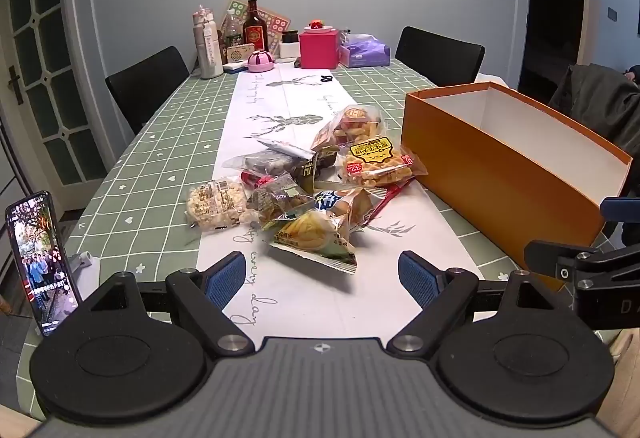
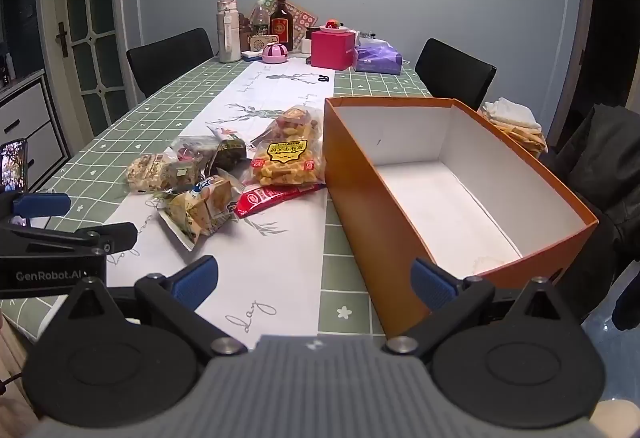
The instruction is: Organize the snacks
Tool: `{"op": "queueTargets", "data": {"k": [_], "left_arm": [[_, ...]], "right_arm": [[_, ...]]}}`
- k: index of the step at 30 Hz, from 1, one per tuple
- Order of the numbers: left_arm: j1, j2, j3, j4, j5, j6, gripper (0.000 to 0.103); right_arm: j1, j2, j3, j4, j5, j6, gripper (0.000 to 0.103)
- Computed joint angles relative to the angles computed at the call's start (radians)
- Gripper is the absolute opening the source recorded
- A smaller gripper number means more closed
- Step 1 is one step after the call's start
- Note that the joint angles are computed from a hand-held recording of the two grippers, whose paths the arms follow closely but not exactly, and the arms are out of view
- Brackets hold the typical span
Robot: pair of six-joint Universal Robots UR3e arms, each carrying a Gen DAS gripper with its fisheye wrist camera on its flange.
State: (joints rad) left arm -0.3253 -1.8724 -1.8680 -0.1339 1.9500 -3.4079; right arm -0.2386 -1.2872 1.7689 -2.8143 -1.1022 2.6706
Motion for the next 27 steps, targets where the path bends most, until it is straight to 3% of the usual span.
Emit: {"op": "queueTargets", "data": {"k": [27], "left_arm": [[0.000, -0.009, 0.005, 0.002, 0.001, 0.020, 0.101]], "right_arm": [[0.006, 0.014, -0.015, 0.002, -0.013, -0.015, 0.100]]}}
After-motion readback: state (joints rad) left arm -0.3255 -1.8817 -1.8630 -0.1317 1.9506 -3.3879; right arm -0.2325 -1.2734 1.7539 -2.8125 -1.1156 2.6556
